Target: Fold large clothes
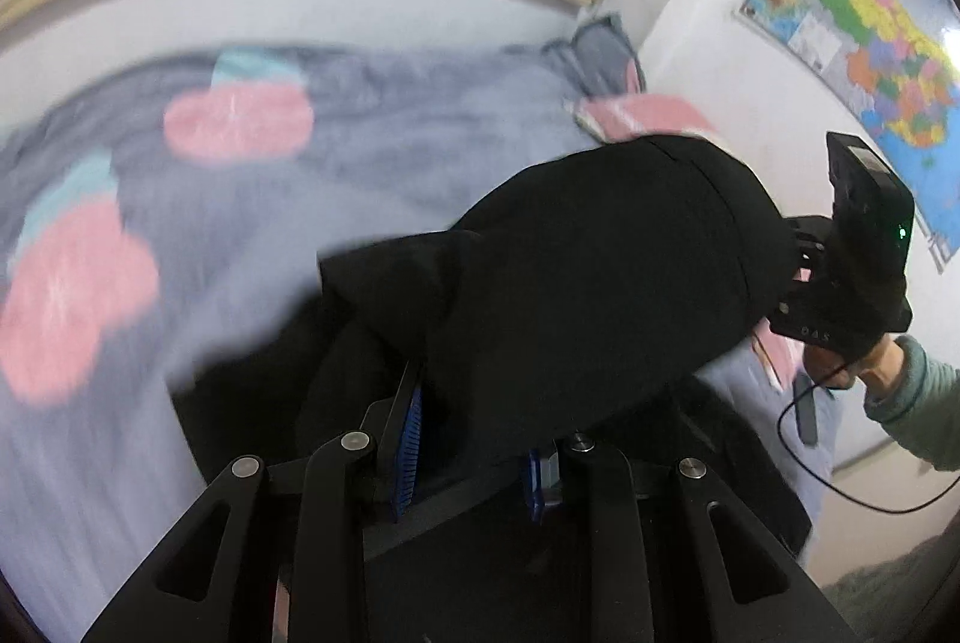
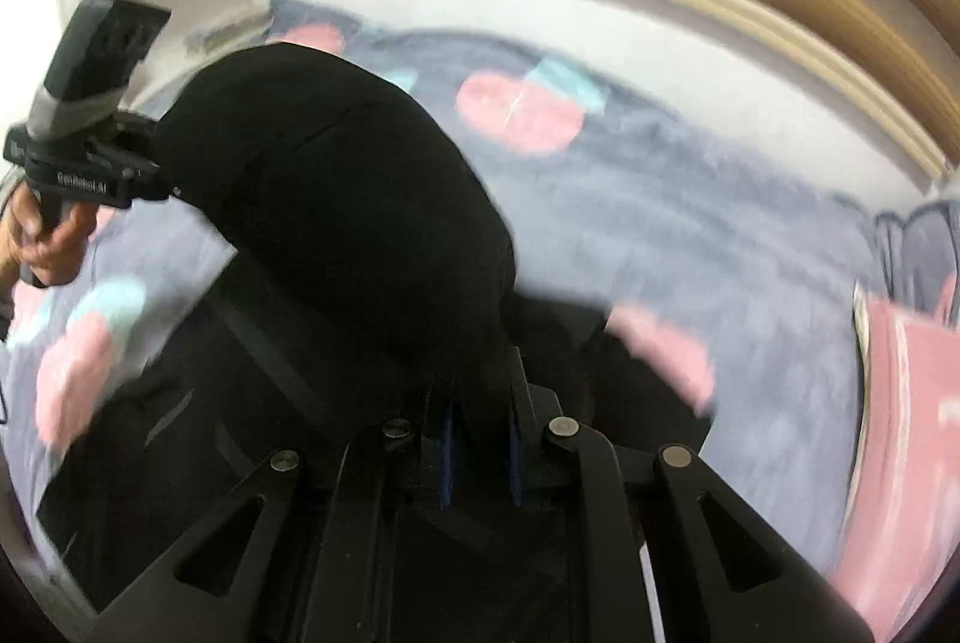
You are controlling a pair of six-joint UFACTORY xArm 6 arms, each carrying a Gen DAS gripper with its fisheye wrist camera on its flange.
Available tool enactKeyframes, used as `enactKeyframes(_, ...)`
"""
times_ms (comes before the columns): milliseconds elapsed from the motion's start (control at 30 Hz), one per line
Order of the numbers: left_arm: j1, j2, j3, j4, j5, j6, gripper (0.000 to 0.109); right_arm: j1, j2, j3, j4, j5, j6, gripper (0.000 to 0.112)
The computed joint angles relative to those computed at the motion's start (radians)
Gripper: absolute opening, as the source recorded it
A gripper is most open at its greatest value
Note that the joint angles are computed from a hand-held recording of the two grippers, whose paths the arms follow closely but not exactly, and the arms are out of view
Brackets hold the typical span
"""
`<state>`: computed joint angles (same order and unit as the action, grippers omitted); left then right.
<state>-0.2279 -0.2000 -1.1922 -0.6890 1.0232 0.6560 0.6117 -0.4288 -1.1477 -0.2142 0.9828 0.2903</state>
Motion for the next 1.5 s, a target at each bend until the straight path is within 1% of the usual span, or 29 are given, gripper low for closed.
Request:
enactKeyframes(33, -0.003, -0.052, 0.076, 0.019, -0.002, -0.025, 0.028, 0.029, -0.029, 0.043, 0.012, 0.031, 0.042, 0.022)
enactKeyframes(100, -0.013, -0.144, 0.232, 0.077, -0.010, -0.102, 0.028, 0.084, -0.068, 0.121, -0.010, 0.093, 0.124, 0.036)
enactKeyframes(167, -0.010, -0.191, 0.337, 0.111, -0.020, -0.209, 0.028, 0.106, -0.090, 0.175, 0.000, 0.129, 0.165, 0.040)
enactKeyframes(200, 0.000, -0.216, 0.376, 0.114, -0.007, -0.263, 0.028, 0.112, -0.094, 0.193, 0.014, 0.173, 0.186, 0.040)
enactKeyframes(233, 0.010, -0.242, 0.403, 0.106, 0.002, -0.287, 0.028, 0.110, -0.101, 0.200, 0.028, 0.204, 0.201, 0.040)
enactKeyframes(300, 0.025, -0.309, 0.445, 0.115, 0.007, -0.329, 0.028, 0.089, -0.125, 0.201, 0.060, 0.227, 0.212, 0.040)
enactKeyframes(367, 0.041, -0.344, 0.435, 0.122, 0.031, -0.343, 0.028, 0.070, -0.137, 0.163, 0.058, 0.249, 0.218, 0.041)
enactKeyframes(400, 0.049, -0.353, 0.421, 0.124, 0.038, -0.343, 0.028, 0.056, -0.136, 0.131, 0.054, 0.248, 0.217, 0.044)
enactKeyframes(433, 0.052, -0.354, 0.391, 0.129, 0.039, -0.346, 0.028, 0.040, -0.135, 0.101, 0.054, 0.237, 0.215, 0.048)
enactKeyframes(500, 0.049, -0.333, 0.301, 0.122, 0.026, -0.342, 0.028, 0.004, -0.103, 0.024, 0.055, 0.180, 0.222, 0.062)
enactKeyframes(567, 0.034, -0.291, 0.220, 0.096, -0.002, -0.330, 0.030, -0.043, -0.028, -0.067, 0.099, 0.093, 0.207, 0.068)
enactKeyframes(600, 0.020, -0.256, 0.171, 0.087, -0.017, -0.328, 0.032, -0.053, 0.021, -0.114, 0.117, 0.059, 0.218, 0.068)
enactKeyframes(667, -0.028, -0.171, 0.080, 0.101, -0.083, -0.356, 0.048, -0.062, 0.100, -0.184, 0.147, 0.033, 0.236, 0.068)
enactKeyframes(700, -0.053, -0.128, 0.049, 0.121, -0.113, -0.383, 0.050, -0.064, 0.165, -0.232, 0.164, 0.027, 0.247, 0.068)
enactKeyframes(733, -0.066, -0.094, 0.027, 0.127, -0.121, -0.394, 0.050, -0.060, 0.207, -0.252, 0.169, 0.024, 0.249, 0.068)
enactKeyframes(767, -0.076, -0.053, 0.008, 0.116, -0.120, -0.395, 0.050, -0.050, 0.221, -0.237, 0.160, 0.022, 0.256, 0.068)
enactKeyframes(800, -0.077, -0.009, 0.001, 0.078, -0.109, -0.386, 0.050, -0.037, 0.251, -0.237, 0.146, 0.038, 0.270, 0.068)
enactKeyframes(867, -0.080, 0.034, 0.025, 0.051, -0.075, -0.400, 0.050, -0.025, 0.294, -0.207, 0.153, 0.072, 0.274, 0.068)
enactKeyframes(900, -0.079, 0.058, 0.047, 0.028, -0.057, -0.392, 0.050, -0.028, 0.283, -0.148, 0.167, 0.061, 0.272, 0.068)
enactKeyframes(933, -0.084, 0.071, 0.076, 0.018, -0.063, -0.390, 0.050, -0.029, 0.272, -0.094, 0.174, 0.046, 0.270, 0.068)
enactKeyframes(1000, -0.089, 0.066, 0.161, -0.005, -0.087, -0.373, 0.050, -0.032, 0.260, 0.009, 0.187, 0.001, 0.249, 0.068)
enactKeyframes(1067, -0.103, 0.068, 0.217, -0.022, -0.123, -0.363, 0.049, -0.029, 0.255, 0.072, 0.169, -0.071, 0.254, 0.068)
enactKeyframes(1100, -0.116, 0.062, 0.239, -0.014, -0.154, -0.364, 0.049, -0.018, 0.242, 0.107, 0.126, -0.114, 0.264, 0.068)
enactKeyframes(1167, -0.141, 0.059, 0.245, 0.035, -0.183, -0.391, 0.049, -0.023, 0.239, 0.124, 0.120, -0.138, 0.245, 0.069)
enactKeyframes(1200, -0.147, 0.061, 0.237, 0.055, -0.178, -0.410, 0.049, -0.030, 0.242, 0.116, 0.137, -0.132, 0.230, 0.068)
enactKeyframes(1267, -0.142, 0.042, 0.231, 0.051, -0.159, -0.415, 0.050, -0.046, 0.223, 0.094, 0.181, -0.096, 0.183, 0.068)
enactKeyframes(1300, -0.132, 0.016, 0.232, 0.034, -0.143, -0.404, 0.050, -0.039, 0.194, 0.091, 0.179, -0.077, 0.184, 0.068)
enactKeyframes(1433, -0.090, -0.128, 0.269, -0.049, -0.061, -0.348, 0.050, 0.007, 0.099, 0.097, 0.135, -0.088, 0.192, 0.068)
enactKeyframes(1500, -0.075, -0.191, 0.303, -0.085, -0.036, -0.337, 0.050, 0.027, 0.056, 0.118, 0.133, -0.080, 0.195, 0.068)
